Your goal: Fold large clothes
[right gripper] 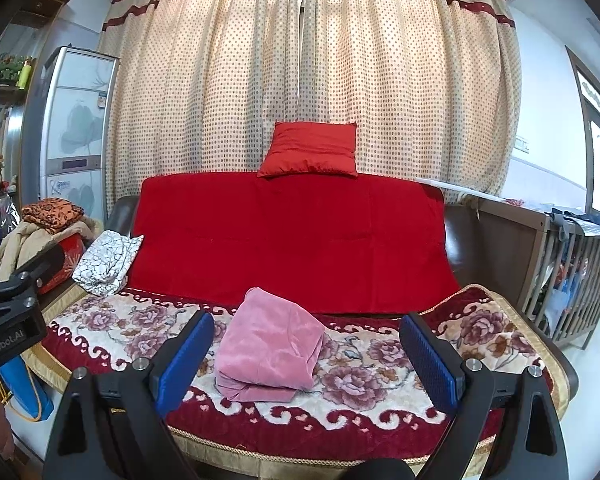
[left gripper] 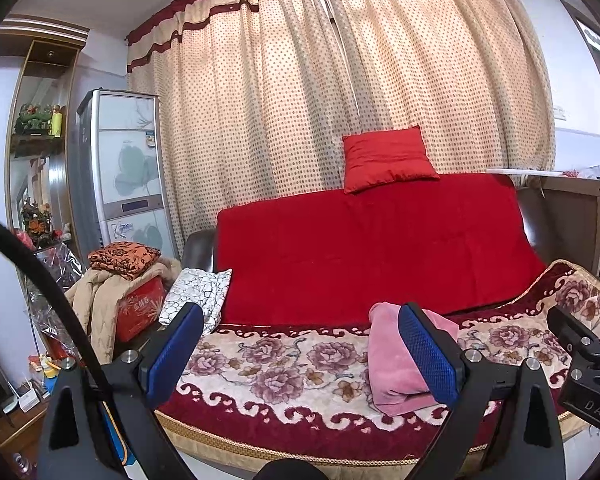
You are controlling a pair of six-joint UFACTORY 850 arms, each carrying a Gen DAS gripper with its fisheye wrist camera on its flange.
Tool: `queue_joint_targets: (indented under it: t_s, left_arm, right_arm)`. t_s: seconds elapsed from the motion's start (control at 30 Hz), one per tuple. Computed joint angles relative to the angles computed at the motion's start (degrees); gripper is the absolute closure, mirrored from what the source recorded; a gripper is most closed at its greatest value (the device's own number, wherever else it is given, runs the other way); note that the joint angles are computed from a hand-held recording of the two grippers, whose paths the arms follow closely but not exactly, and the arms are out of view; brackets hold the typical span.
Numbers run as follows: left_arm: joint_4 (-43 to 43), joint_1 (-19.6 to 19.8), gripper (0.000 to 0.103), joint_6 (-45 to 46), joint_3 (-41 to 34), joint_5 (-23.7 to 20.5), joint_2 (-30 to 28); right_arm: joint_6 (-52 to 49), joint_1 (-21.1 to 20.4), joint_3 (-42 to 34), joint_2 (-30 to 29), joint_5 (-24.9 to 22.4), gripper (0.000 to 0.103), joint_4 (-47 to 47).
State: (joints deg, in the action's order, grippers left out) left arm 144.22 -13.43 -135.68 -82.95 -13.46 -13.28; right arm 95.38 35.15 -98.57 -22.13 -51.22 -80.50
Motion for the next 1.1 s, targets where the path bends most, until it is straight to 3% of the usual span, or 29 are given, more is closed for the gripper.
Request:
queue_joint_targets:
  t_s: [0.2,0.77,1.1]
  left_arm:
    - [2.8,-0.2,0.005,-2.1,0.8,-1.0,0.5]
    - [-2.5,-0.3,0.005,3.6,-0.6,1.3,-1.0]
    - [-15.4,0.1,0.005,15.8,-4.5,4.3,-4.7]
  right_arm:
    - [-0.4,0.0,-0.2,-0.1,0.0,0.007,0.2]
    - [-1.2,-0.2,-1.1,-1.1,0.2,0.007,2.1]
    - [-4.3,-1.4,-3.1,-3.2,1.0,0.007,5.6]
